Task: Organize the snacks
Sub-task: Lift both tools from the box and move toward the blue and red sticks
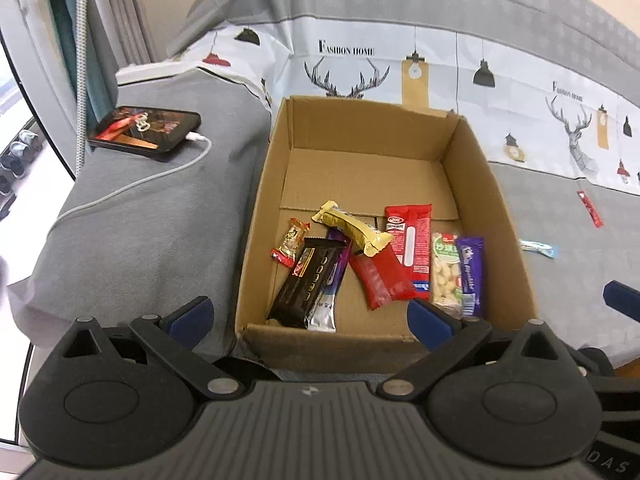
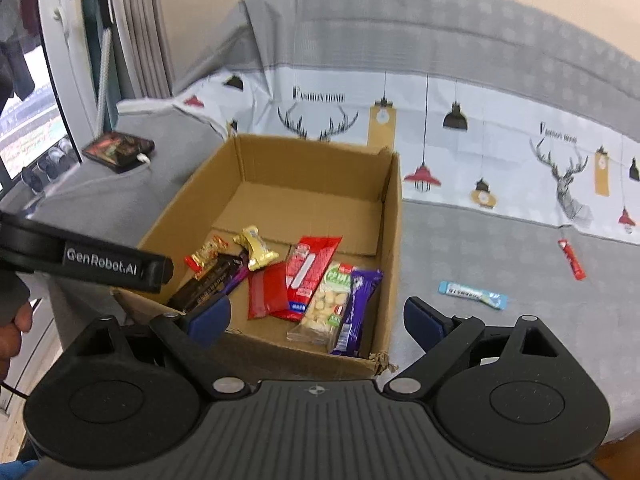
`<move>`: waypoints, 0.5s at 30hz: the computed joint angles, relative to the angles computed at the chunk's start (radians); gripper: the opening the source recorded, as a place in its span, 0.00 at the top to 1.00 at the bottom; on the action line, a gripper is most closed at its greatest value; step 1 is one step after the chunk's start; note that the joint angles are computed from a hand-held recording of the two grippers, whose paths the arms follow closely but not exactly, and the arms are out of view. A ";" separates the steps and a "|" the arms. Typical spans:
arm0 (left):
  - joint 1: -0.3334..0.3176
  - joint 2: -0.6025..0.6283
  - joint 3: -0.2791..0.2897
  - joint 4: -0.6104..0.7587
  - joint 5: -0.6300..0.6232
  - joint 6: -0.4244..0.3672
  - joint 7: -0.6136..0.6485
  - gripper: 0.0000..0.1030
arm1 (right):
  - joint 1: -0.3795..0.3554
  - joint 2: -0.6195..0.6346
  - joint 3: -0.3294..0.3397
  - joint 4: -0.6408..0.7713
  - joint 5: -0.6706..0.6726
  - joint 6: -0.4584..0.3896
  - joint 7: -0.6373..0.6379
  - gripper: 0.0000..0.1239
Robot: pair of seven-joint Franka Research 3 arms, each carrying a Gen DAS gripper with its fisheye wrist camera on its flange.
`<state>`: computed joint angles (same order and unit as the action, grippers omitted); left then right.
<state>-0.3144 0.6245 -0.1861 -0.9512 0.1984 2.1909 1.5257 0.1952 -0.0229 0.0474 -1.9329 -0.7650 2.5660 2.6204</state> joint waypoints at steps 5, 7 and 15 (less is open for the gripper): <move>0.022 -0.116 -0.013 -0.170 -0.009 0.086 -0.015 0.00 | -0.009 -0.066 0.022 -0.057 -0.083 0.009 0.079 0.24; 0.027 -0.151 -0.018 -0.219 -0.007 0.119 -0.017 0.00 | -0.019 -0.088 0.035 -0.075 -0.109 0.012 0.109 0.24; 0.043 -0.244 -0.034 -0.345 -0.009 0.195 -0.013 0.00 | -0.057 -0.155 0.080 -0.130 -0.186 0.022 0.199 0.22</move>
<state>-0.2718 0.3807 -0.2199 -1.2958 0.1894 2.3856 1.5125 0.1387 -0.1774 0.1272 -2.0629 -0.9511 2.5882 2.8195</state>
